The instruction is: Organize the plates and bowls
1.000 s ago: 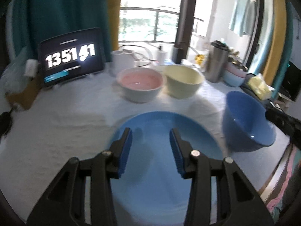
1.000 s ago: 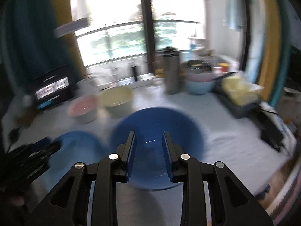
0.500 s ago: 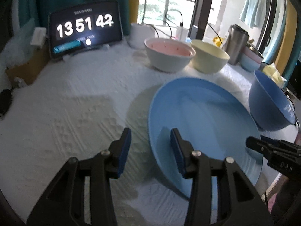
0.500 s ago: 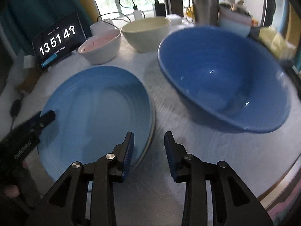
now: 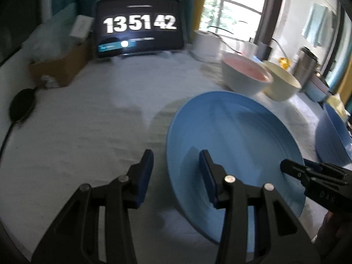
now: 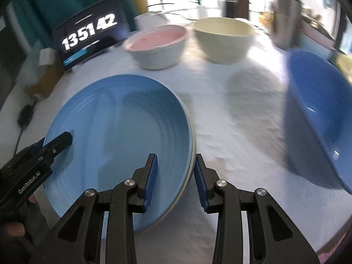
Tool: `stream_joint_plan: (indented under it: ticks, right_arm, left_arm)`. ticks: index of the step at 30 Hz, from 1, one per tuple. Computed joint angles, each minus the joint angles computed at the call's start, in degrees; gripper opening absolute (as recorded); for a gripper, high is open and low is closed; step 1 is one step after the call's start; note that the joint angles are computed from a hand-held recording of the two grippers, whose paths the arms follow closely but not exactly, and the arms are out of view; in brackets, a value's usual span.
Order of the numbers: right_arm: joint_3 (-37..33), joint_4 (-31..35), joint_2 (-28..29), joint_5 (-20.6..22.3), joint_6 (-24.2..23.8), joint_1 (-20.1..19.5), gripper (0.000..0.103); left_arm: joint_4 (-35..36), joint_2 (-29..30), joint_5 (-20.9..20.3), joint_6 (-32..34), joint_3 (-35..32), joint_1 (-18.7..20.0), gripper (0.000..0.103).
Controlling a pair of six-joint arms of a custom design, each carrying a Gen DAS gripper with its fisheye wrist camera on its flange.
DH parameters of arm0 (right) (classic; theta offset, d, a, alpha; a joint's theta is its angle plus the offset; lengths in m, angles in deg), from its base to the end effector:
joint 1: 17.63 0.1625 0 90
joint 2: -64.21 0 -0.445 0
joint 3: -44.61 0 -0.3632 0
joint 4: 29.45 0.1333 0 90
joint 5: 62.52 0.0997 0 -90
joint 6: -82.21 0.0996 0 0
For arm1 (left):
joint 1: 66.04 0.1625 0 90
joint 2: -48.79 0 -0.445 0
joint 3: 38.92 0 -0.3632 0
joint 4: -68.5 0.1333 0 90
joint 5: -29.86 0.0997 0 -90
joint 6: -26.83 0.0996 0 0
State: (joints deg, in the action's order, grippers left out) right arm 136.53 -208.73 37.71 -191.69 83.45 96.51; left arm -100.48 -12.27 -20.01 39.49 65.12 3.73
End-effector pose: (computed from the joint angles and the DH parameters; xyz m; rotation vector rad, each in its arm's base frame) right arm 0.3390 -0.5842 0.0005 0.3090 -2.4628 0.7036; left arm -0.0244 -0.6373 0.3013 0.4001 2.3465 -0.8234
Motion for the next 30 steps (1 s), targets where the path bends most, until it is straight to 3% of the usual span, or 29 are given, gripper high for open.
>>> stream_joint_plan:
  ticks: [4,8,11,16,21,30]
  right_arm:
    - [-3.2,1.7,1.8,1.8,-2.0,0.2,0.037]
    - [-1.7,-0.5,0.6,2.9,-2.7,-0.1,0.038]
    - [0.6,-4.2,-1.0,1.6,-4.4,0.5,0.047]
    - [5.7,-11.6,-5.8,1.9,-8.3,1.2,0.049]
    - [10.9,-20.5,-10.2,-0.2,-12.6,0.7,0.049]
    - [18.1,-29.9,-16.9,-2.6,-15.8,-3.8,0.049]
  left_arm:
    - [-2.4,-0.8,3.0,0.2,0.5,-0.3,0.045]
    - [-5.7,-1.4,5.0,0.5,1.6,-1.8,0.045]
    - [-7.4,-1.5,5.5,0.7,2.8,-3.8,0.045]
    - [-9.6,-0.6,4.5,0.5,4.8,-7.9,0.045]
    - [-7.4,2.0,1.7,-1.7,4.4,-11.0,0.045]
    - [-5.6,8.0,-1.7,-2.2,1.4,-15.3,0.045]
